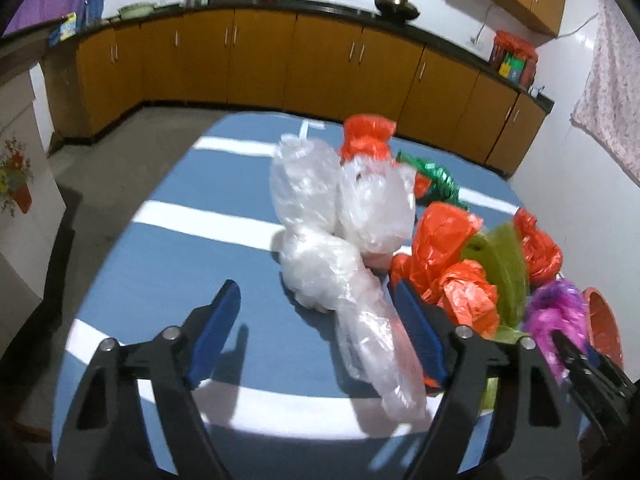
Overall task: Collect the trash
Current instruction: 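Grasp the clear plastic bag bundle with the left gripper while the right lifts the pink bag, then carry the pink bag and clear bag toward the orange basket with both grippers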
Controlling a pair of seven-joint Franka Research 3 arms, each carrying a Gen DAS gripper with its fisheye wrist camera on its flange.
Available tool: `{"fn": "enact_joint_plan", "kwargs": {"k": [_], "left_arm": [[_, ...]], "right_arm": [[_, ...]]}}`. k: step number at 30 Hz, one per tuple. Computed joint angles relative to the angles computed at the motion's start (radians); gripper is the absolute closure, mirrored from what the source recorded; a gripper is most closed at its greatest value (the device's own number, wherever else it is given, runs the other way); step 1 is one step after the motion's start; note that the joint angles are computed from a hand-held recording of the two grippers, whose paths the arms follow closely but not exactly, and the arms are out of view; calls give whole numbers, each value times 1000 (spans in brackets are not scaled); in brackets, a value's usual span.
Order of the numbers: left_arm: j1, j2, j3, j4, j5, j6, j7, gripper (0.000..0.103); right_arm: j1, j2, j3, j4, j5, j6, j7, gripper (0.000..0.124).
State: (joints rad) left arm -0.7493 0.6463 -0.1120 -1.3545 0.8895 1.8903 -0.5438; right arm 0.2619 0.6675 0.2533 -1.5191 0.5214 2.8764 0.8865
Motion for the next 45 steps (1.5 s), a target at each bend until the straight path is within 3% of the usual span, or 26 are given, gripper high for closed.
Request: {"fn": "enact_joint_plan", "kwargs": {"k": [3,6,8,14,20,27,35,38,45], "left_arm": [[25,29,-8,27,-43,26,29,31],[39,41,-8,29,-79,53,43,43],[40,47,-4,33,-95,53,54,50],[29,52,6,41,-109,19,73,58],[27,3,0,-38,-92,37,39,81],[20,-50,-20,-117,-48,17,-1,84],[-22,-78,-43,-102,6,-85,-11,84],[-52,-58,-43,-43,42,-132,21,84],[-97,-20,-32,59,96,-151,79,84]], "right_arm": [[-5,-1,-15,3,0,0,15,78],[-3,4,-26,11,-8,-4,30,78],[-4,8,-24,14,-11,-8,34,76],[11,27,-27,43,-27,-32,54,70],[17,32,-23,45,-46,-38,45,75],[-16,-10,2,-12,-7,-2,-6,77],[-56,-87,36,-123,9,147,-99,77],[-89,-111,67,-154,22,198,-134,77],[-214,-151,192,-211,71,268,-236,77]]}}
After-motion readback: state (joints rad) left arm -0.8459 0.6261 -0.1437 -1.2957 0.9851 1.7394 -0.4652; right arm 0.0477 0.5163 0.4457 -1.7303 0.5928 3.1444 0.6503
